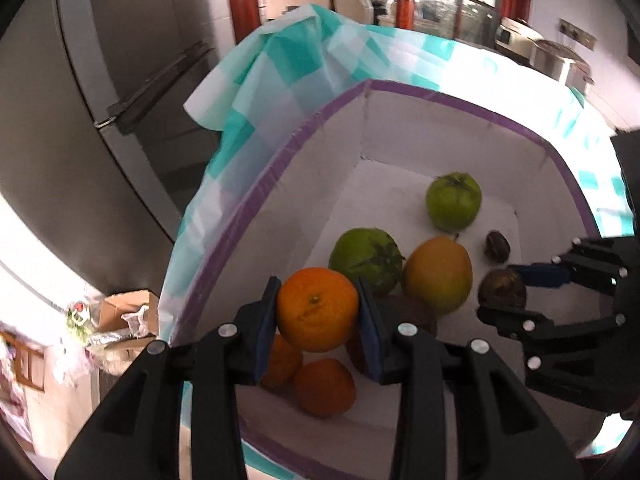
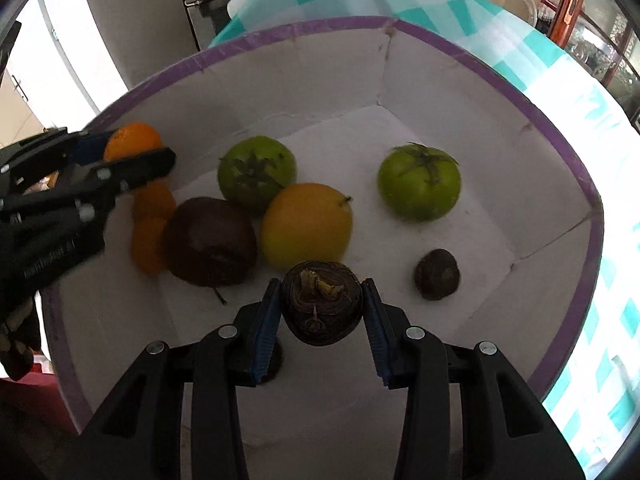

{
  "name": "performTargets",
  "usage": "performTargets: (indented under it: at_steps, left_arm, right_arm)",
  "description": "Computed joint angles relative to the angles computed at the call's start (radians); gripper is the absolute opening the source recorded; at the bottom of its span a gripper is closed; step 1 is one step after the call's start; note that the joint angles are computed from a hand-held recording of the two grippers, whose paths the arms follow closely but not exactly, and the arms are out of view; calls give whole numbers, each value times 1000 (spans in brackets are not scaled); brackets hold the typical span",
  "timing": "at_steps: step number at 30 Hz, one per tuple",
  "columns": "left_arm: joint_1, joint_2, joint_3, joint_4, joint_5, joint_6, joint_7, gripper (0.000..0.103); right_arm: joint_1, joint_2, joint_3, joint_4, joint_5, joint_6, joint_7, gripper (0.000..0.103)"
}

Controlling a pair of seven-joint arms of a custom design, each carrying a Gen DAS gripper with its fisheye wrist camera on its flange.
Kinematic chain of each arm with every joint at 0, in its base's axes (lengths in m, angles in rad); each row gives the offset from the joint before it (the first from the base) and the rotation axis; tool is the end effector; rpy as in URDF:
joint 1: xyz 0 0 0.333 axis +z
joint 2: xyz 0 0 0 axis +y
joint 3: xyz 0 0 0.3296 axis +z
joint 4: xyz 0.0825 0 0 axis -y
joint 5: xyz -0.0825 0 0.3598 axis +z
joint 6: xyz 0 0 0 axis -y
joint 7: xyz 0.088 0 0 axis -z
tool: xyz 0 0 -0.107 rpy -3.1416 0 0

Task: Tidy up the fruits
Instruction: 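Carry the small orange and dark fruit over the box with both tools, then open both tools to drop the orange and dark fruit into the box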

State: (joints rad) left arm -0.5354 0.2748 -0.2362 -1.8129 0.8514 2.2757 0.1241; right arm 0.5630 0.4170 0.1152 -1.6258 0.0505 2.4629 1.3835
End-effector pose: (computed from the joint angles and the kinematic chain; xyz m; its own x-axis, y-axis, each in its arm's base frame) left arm 0.4745 -0.4185 0.4436 0.2000 -0.9788 -0.0441 -0.7793 -0.1316 -0.6127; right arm 0.5454 0.4236 0.4506 0.7285 -0.6849 -0.0141 -0.6269 -0.6582 -0.4168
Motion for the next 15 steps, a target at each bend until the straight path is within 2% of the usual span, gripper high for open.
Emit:
performTargets:
  at_steps: [7,12,15]
  left_arm:
    - [-24,40,7,77,44,-31,-5,37]
    - [-22,71,9,101,-14,-20,39,37]
    - [-20,78,10,98,-48,-23,69,38]
  right_arm:
    - [-11,7,-8,34,-2,-7,-22,40]
    - [-3,9,-28,49,-40,-30,11,40]
    - [7,-6,-32,17,-71,-6,27,41]
